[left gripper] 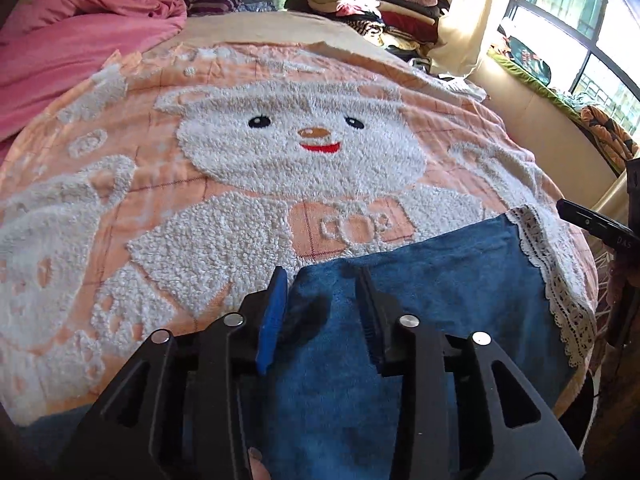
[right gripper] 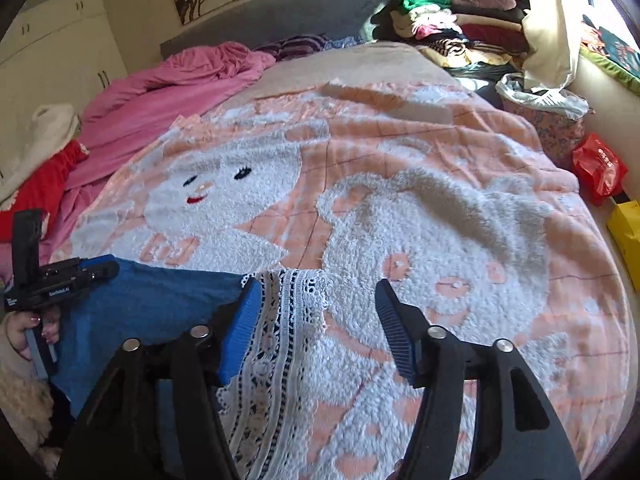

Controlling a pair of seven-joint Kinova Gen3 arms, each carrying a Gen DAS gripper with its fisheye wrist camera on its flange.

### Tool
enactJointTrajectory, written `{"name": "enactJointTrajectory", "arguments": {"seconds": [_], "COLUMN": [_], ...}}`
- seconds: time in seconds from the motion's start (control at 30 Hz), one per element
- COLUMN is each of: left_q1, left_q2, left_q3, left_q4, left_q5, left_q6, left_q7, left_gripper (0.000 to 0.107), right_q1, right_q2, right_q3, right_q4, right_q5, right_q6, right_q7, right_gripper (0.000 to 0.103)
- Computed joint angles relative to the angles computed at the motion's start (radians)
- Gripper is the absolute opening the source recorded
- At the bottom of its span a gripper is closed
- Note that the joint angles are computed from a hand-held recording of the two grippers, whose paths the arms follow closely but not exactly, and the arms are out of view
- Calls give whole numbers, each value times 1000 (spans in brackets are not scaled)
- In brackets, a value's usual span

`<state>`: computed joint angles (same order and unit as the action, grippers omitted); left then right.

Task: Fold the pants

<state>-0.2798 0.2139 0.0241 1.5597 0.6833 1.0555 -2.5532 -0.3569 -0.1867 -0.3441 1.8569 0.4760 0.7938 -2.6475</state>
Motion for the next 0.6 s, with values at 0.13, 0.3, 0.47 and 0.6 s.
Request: {"name": "enactJointTrajectory", "arguments": {"seconds": [0.13,0.3,0.47,0.6], "left_q1": [-65,-138,-209,-285], "left_q2": [-86,-169,-207,-208], "left_q3": [-43,-141,-234,-295], "left_q4": [56,113,121,114], "left_q5": [84,155,128,121], "left_q6": [44,136,191,225], "left_q7": [-59,-157,-205,-244], "left_gripper": [35,41,49,58], "right_q1": [12,39,27,-5], "right_q2": [-97,-147,-133,-94], "right_q3": [-110,-263,-360,-394], "right_q4": [18,19,22,36], "right_q5": [45,54,55,53], "right_q6": [72,152,219,241], "right_q7": [-119,-238,-340,-435], "right_gripper": [64,64,65,65]}}
